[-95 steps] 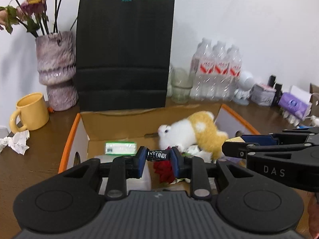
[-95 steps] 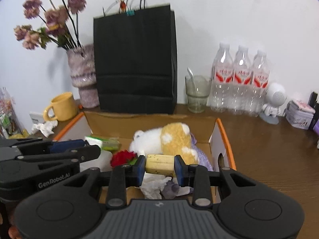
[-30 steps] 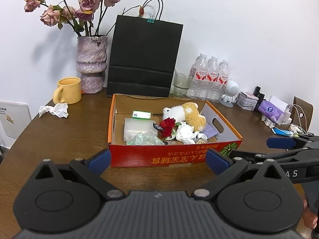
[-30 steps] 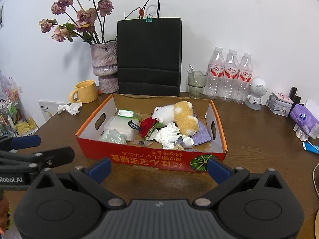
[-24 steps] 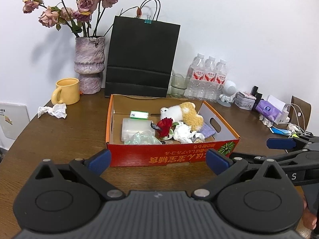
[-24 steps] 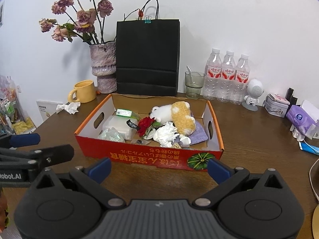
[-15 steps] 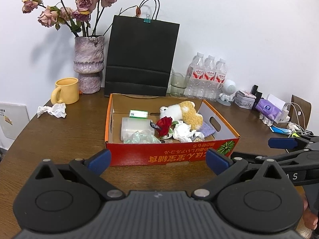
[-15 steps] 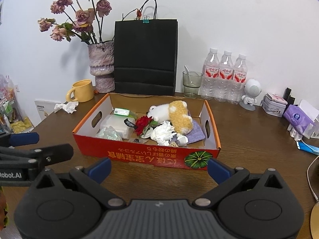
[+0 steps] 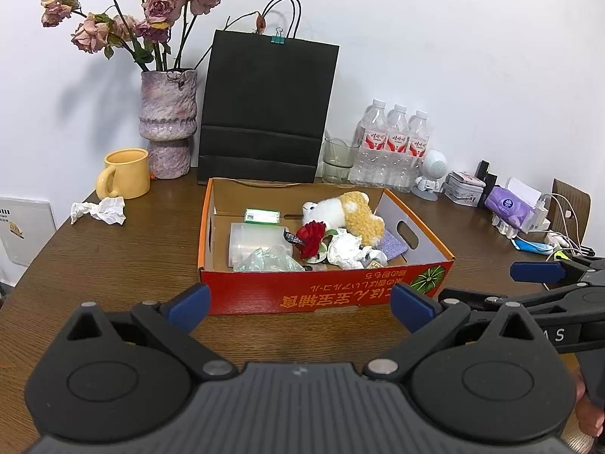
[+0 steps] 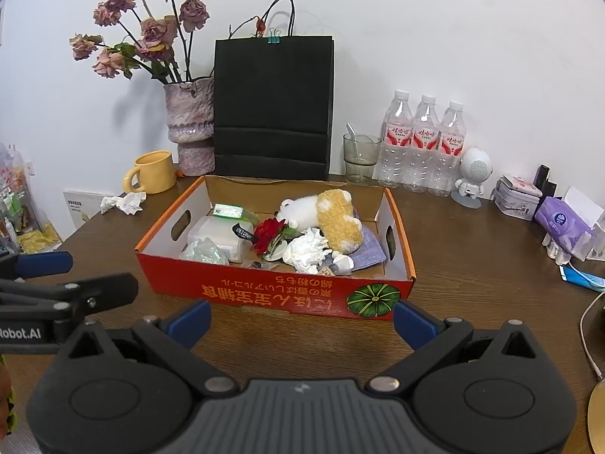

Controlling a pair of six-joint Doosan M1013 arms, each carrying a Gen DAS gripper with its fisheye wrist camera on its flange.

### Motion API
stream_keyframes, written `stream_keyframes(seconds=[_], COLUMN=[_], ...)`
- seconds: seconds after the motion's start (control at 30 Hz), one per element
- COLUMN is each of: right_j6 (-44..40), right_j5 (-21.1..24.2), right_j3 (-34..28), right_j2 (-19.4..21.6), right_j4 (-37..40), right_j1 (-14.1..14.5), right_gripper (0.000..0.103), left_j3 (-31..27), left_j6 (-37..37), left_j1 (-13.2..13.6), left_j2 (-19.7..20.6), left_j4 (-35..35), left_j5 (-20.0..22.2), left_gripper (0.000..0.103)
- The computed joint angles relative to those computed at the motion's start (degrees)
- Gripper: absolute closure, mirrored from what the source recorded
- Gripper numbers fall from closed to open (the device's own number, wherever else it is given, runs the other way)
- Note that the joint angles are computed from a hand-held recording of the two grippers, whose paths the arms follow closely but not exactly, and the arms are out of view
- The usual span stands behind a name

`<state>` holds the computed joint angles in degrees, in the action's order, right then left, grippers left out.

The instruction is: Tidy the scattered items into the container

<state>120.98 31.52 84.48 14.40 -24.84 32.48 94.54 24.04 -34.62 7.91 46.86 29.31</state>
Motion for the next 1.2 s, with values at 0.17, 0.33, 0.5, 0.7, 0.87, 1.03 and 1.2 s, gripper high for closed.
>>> stream_keyframes(seconds=[0.17,0.33,0.5,0.7,0.87,1.03,1.2], right_j6=[0.2,0.1,0.3,0.2,0.6,1.1,1.1], right_j5=[0.0,0.0,-0.1,-0.1,-0.2,-0.2,-0.3], right_j3=[0.1,0.1,0.3,0.4,0.5,0.6,0.5], right_j2=[-0.1,-0.1,-0.2,-0.3,-0.3,-0.3,-0.2], right_j4=[-0.1,-0.1,-0.6,-0.6,-1.0,-1.5,-1.6], right_j1=[0.0,0.0,0.0,-0.1,-0.1,0.0,0.0], right_gripper=[0.0,0.0,0.0,0.0,0.0,0.0,0.0], left_j3=[0.1,0.2,0.2,0.2,0.1,0.1,0.1], left_j6=[-0.4,-0.6,-0.9,-0.3,-0.2,0.3,0.3], left_j1=[-0.1,-0.1,-0.2,-0.1,-0.2,-0.1,-0.2], left_j2=[-0.1,-0.1,0.0,0.0,0.0,0.0,0.0], left_j4=[0.6,1.2,1.4,1.0,1.0,0.5,0.7], left_j5=[-0.1,-0.2,-0.1,-0.1,0.0,0.0,0.2], left_gripper=[0.0,0.0,0.0,0.0,0.0,0.0,0.0])
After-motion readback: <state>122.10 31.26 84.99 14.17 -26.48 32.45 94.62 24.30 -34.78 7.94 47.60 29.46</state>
